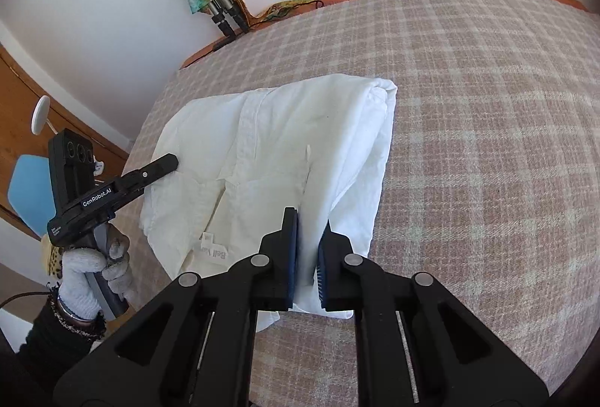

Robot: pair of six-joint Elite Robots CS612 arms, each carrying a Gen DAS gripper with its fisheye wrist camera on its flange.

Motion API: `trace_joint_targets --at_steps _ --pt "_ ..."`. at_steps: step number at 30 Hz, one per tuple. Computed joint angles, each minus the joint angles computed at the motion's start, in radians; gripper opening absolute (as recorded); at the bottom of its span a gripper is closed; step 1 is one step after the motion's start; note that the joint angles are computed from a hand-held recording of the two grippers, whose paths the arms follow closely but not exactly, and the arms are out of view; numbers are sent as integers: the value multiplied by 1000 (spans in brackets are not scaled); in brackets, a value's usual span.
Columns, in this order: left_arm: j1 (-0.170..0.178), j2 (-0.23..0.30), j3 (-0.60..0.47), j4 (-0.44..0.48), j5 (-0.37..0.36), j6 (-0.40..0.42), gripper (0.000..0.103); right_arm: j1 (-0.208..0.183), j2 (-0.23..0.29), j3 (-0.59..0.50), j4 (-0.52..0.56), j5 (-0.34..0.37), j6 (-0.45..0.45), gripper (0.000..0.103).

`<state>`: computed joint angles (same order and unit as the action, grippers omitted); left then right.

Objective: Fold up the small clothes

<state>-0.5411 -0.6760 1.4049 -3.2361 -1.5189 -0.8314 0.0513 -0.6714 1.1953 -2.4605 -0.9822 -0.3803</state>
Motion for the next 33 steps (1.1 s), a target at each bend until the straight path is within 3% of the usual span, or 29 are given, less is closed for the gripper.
trace_joint_targets --at_steps 9,18,26,33 --pt "-24 -4 -29 -29 12 89 15 14 -64 76 -147 -83 -77 9" --pt "-23 50 -157 10 -42 121 14 -3 -75 69 -224 -144 -109 9" --pt "-18 157 -403 126 -76 180 14 -23 -29 -31 -279 -218 -130 9" --pt "-14 312 -721 259 -92 202 13 -33 53 -196 -272 -296 -154 9"
